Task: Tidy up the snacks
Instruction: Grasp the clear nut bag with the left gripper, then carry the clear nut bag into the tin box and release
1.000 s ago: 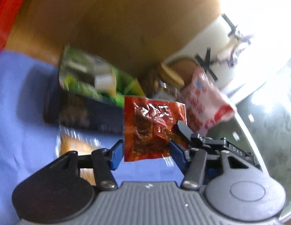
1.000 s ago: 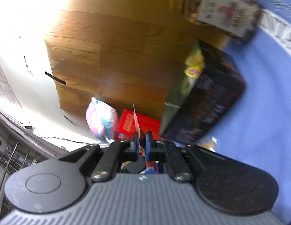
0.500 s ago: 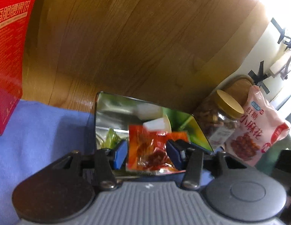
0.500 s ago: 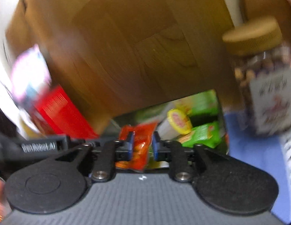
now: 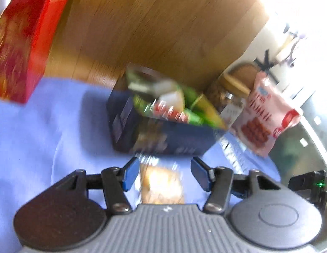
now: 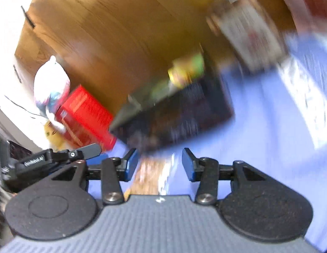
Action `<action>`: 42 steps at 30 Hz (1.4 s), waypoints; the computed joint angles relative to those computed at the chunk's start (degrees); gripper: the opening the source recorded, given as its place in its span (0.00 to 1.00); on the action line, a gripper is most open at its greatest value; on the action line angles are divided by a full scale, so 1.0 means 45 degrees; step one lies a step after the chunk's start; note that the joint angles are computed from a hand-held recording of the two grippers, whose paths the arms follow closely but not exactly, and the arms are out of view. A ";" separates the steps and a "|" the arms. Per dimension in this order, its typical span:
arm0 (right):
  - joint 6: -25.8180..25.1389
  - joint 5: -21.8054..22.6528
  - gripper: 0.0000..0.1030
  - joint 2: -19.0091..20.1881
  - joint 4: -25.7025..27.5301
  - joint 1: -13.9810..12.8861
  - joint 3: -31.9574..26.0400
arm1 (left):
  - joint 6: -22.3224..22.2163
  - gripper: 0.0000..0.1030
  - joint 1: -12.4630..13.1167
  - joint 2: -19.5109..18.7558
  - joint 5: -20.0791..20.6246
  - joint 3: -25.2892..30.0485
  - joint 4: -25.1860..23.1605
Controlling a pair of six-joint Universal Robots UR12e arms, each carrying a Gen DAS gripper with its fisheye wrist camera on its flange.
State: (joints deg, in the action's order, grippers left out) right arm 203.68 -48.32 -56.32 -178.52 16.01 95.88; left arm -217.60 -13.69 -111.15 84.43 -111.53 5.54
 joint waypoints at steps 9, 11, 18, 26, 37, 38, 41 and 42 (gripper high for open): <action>-0.0453 -0.0103 0.40 -0.0536 0.1125 0.0292 0.0535 | -0.0700 0.52 -0.0008 -0.0275 -0.0692 0.0006 -0.0838; -0.0237 0.0001 0.40 -0.0486 0.1195 0.0364 0.0441 | -0.0779 0.49 -0.0109 -0.0317 -0.0752 0.0096 -0.0985; 0.0126 0.0182 0.40 -0.0706 0.0524 0.0276 0.1002 | -0.0546 0.49 -0.0819 -0.0020 0.0298 -0.0240 -0.0951; -0.1085 0.1250 0.41 -0.1633 0.0758 -0.0009 0.2320 | -0.1779 0.49 -0.1170 0.0605 -0.0418 -0.1554 0.0444; -0.0699 0.1638 0.41 -0.2494 -0.0125 -0.0262 0.3760 | -0.1560 0.60 -0.1559 0.1287 -0.0158 -0.2333 0.1063; -0.1064 0.1592 0.41 -0.2545 0.0108 -0.0181 0.3775 | -0.1521 0.60 -0.1586 0.1276 -0.0254 -0.2313 0.0920; -0.1870 0.1346 0.40 -0.2525 0.0265 0.0134 0.3724 | -0.1480 0.52 -0.1802 0.1223 -0.0112 -0.2314 0.0659; -0.2107 0.1351 0.40 -0.2494 0.0277 0.0226 0.3689 | -0.1536 0.47 -0.1849 0.1206 -0.0170 -0.2354 0.0722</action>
